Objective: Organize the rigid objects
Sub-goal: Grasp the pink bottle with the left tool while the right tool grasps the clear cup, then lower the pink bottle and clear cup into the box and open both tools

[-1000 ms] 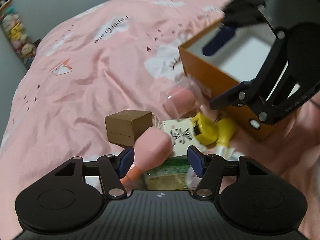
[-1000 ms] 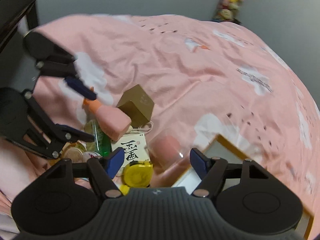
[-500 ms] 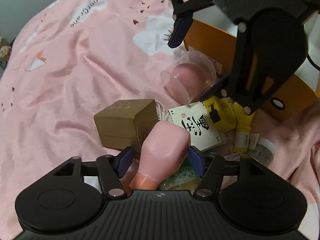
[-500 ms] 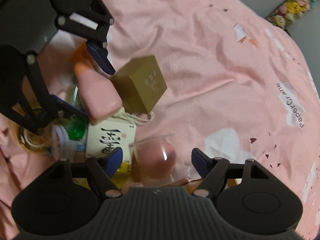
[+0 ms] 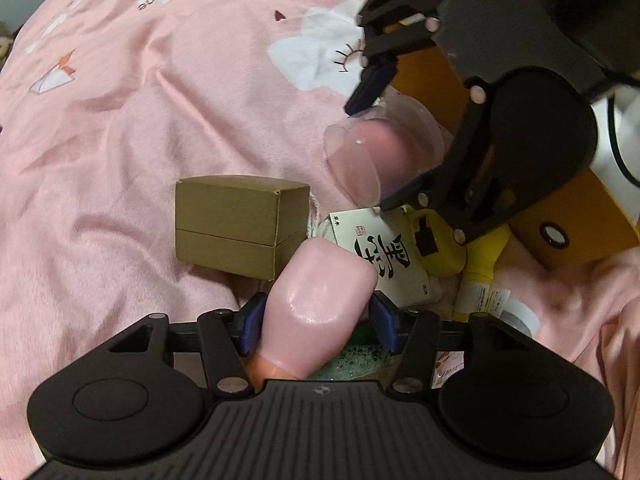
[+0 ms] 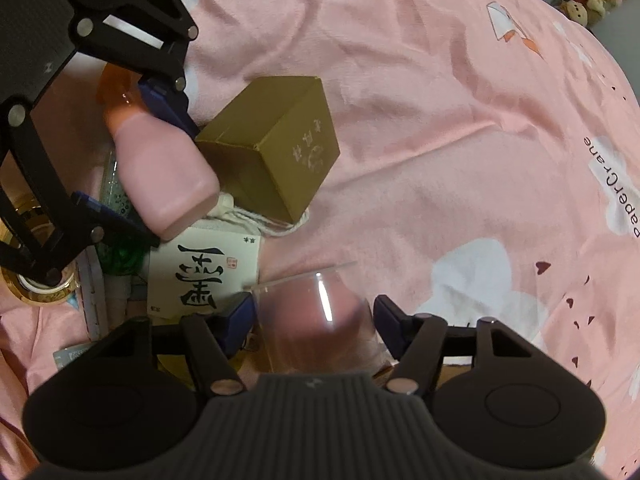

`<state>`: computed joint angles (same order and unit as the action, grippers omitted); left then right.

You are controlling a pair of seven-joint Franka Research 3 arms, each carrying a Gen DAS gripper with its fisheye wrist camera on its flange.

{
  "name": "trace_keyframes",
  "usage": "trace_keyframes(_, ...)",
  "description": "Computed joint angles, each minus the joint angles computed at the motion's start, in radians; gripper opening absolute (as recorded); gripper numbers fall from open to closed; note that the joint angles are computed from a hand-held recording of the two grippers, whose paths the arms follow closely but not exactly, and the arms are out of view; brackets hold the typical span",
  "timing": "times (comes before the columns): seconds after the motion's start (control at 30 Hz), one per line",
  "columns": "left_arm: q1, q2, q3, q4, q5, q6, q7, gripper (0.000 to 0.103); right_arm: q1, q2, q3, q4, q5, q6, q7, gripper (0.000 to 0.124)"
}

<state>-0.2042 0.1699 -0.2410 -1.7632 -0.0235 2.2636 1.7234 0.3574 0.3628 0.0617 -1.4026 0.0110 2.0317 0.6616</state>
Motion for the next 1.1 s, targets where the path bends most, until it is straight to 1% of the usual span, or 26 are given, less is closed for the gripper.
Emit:
trace_keyframes(0.1,-0.005,-0.004,0.003,-0.002,0.025,0.001,-0.023,0.062,0.000,-0.017,-0.001,-0.018,-0.001,0.011,0.004,0.065)
trace_keyframes(0.2,-0.008,-0.018,0.004,-0.006,0.039,-0.003,-0.046,0.055,-0.001,-0.031,0.001,-0.022,0.009,0.021,0.017,0.064)
trace_keyframes(0.4,-0.019,-0.052,0.006,-0.018,0.077,-0.002,-0.101,0.054,-0.014,-0.084,0.006,-0.069,0.047,0.066,0.035,0.063)
trace_keyframes(0.57,-0.030,-0.088,0.005,-0.034,0.097,0.024,-0.170,0.054,-0.032,-0.153,0.012,-0.135,0.102,0.100,0.051,0.063)
trace_keyframes(0.73,-0.043,-0.119,0.000,-0.026,0.100,0.049,-0.210,0.054,-0.054,-0.229,0.012,-0.194,0.170,0.144,0.068,0.062)
trace_keyframes(0.8,-0.049,-0.125,-0.003,-0.015,0.097,0.068,-0.221,0.054,-0.068,-0.261,0.008,-0.205,0.213,0.156,0.073,0.062)
trace_keyframes(0.9,-0.058,-0.116,-0.008,0.015,0.074,0.096,-0.245,0.054,-0.083,-0.302,0.000,-0.216,0.240,0.165,0.108,0.062)
trace_keyframes(1.03,-0.073,-0.079,-0.022,0.072,0.011,0.127,-0.266,0.054,-0.106,-0.341,-0.016,-0.221,0.226,0.152,0.172,0.062)
trace_keyframes(1.1,-0.081,-0.051,-0.032,0.098,-0.028,0.159,-0.278,0.054,-0.119,-0.351,-0.024,-0.219,0.189,0.131,0.214,0.062)
